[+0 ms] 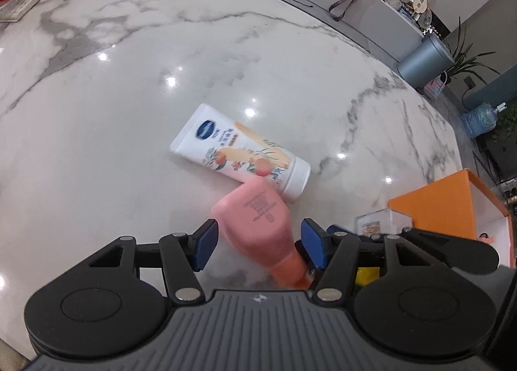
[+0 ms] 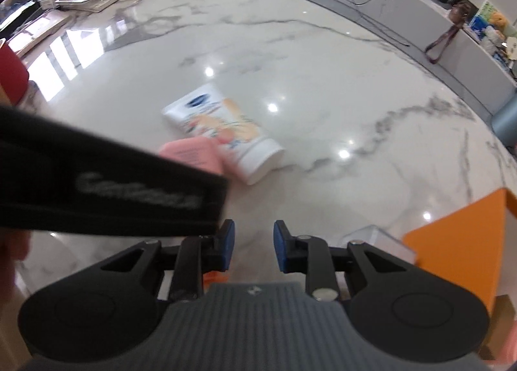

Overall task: Organize rigid objects
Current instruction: 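Move both grippers back toward the pink pump bottle and white lotion tube, then grasp the pink pump bottle with the left gripper while the right gripper grasps the white lotion tube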

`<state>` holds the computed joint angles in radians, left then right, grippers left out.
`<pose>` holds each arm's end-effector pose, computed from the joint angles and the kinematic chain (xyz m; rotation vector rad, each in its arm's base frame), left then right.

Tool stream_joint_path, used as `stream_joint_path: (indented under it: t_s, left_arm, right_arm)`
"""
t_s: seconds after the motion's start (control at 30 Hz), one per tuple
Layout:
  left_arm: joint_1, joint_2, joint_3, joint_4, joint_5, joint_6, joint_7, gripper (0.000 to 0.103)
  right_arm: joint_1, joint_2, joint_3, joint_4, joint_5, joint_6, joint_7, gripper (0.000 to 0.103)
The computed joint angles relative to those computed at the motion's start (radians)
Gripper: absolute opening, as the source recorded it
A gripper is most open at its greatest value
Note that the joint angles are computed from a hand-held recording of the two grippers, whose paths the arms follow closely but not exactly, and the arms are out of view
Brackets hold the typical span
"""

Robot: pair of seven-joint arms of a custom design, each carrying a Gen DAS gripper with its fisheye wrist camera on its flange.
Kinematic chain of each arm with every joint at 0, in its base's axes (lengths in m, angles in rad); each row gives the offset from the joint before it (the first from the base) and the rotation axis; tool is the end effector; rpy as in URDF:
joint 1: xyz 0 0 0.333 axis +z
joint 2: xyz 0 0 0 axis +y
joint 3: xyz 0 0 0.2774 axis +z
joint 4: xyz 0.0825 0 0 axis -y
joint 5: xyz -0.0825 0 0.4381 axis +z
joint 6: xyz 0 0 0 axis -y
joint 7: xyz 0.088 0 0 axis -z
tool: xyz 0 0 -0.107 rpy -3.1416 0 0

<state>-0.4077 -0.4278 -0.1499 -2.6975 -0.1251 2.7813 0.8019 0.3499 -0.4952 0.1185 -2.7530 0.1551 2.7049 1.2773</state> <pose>0.4108 -0.2433 0.3487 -2.4191 1.7576 -0.7744 0.4129 0.1963 0.3424 -2.4569 1.2419 -0.3616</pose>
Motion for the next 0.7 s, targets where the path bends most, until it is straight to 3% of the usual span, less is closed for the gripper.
stream_joint_path:
  t_s: [0.17,0.4,0.5,0.7]
  left_arm:
    - [0.023,0.014,-0.020,0.010,0.050,-0.013,-0.005,0.069]
    - [0.037,0.035,-0.040,0.032,0.118,-0.036,0.014,0.071]
    - [0.030,0.056,-0.031,0.045,0.114,-0.040,0.045,0.057]
    - [0.076,0.030,-0.059,0.037,0.185,-0.077,0.001,0.055]
  right_arm:
    - [0.022,0.013,-0.009,0.008,0.024,-0.007,-0.016,0.026]
    - [-0.016,-0.001,0.015,0.012,-0.031,-0.028,0.010,0.026]
    - [-0.031,-0.007,0.019,0.013,-0.055,-0.030,0.019,0.027]
    - [-0.007,-0.011,-0.022,0.024,-0.020,-0.014,-0.038,0.036]
